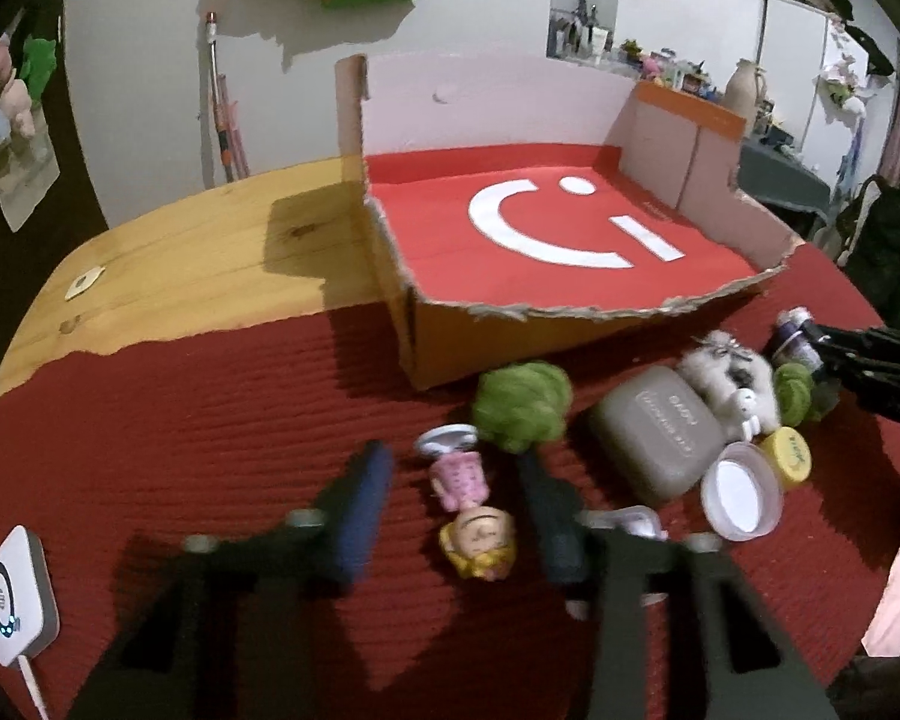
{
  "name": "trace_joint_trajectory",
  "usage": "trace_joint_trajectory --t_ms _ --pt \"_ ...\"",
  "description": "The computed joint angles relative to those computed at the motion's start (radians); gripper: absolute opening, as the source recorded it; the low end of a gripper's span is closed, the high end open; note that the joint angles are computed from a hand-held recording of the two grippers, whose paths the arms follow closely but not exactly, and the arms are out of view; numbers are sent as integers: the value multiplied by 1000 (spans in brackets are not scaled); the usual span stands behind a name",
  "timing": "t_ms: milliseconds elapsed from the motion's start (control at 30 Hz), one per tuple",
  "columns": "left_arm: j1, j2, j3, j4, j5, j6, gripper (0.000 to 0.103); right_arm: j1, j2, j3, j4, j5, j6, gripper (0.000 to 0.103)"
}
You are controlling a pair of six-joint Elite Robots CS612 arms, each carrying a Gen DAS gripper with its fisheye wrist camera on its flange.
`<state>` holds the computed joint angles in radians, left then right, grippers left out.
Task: Organize objects
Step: 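Move left tool to the pink figurine while right tool moves to the black-white roll, then close left tool on the pink figurine while right tool grasps the black-white roll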
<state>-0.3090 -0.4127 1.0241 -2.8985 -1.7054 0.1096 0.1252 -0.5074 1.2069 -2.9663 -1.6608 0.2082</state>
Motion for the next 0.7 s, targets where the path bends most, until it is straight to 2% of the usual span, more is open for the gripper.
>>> trace_joint_trajectory --t_ms 100,300,500,700 --pt "5 -2 5 -7 -30 -32 21 -4 -4 14 -30 28 9 33" --pt "7 -25 46 -75 -50 -59 21 -2 -21 40 -83 27 7 33" --pt "4 -43 78 -129 -40 -58 21 0 -33 55 -120 26 2 33" --pt "1 -45 85 -135 -24 -56 21 -1 -34 56 -121 41 6 33"
